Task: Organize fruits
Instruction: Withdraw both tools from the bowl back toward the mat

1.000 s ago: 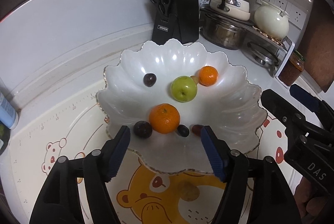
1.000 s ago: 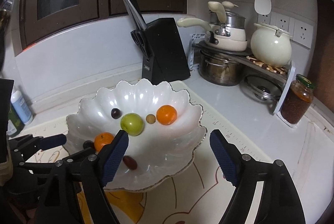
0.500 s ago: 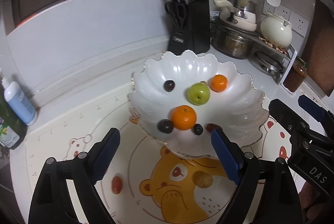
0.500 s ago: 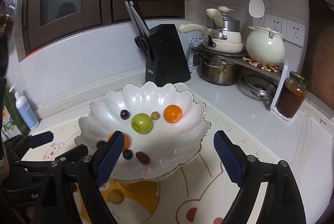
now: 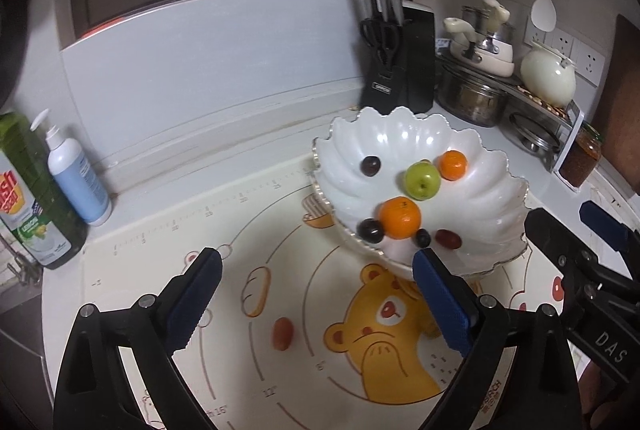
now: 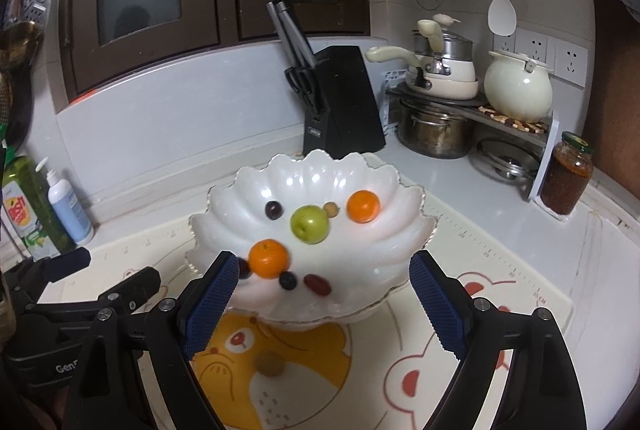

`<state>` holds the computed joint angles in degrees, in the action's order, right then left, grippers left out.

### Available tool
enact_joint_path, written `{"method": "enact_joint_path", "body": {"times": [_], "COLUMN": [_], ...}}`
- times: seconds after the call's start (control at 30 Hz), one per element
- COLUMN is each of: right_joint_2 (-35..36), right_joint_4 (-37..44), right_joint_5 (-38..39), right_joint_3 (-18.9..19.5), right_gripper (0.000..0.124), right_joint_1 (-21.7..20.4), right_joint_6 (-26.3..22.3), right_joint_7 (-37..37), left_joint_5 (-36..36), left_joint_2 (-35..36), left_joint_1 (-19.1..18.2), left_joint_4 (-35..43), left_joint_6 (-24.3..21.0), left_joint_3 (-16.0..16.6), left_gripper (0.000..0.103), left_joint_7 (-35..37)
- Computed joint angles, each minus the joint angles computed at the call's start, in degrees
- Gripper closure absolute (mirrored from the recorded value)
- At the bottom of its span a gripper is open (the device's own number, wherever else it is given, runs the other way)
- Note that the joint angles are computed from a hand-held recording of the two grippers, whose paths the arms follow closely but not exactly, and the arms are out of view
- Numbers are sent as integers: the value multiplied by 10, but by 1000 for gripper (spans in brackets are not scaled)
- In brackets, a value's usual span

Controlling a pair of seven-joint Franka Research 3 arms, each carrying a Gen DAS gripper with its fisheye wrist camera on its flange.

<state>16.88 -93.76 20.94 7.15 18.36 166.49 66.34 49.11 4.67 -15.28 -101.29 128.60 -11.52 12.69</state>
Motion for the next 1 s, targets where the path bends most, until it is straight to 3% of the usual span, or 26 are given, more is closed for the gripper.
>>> {"method": "enact_joint_path", "body": {"times": [0.43,1.0], "right_joint_2": [-27,-28], "right_joint_4": [-47,-76], "right_joint_5": [-53,-70], "right_joint_3": [-15,-11], "right_gripper": [36,36], "right_joint_1": [34,36], "right_joint_6": [26,24], "right_joint_7": [41,57], "left_joint_5": [-2,11], "left_joint_2": [-50,-54], "left_joint_1": [17,24], "left_joint_4": [-66,-103], "left_joint_6": [-2,-2], "left_joint_3": [-8,-15], "left_gripper": [2,2], "left_joint_7": [-36,-44]}}
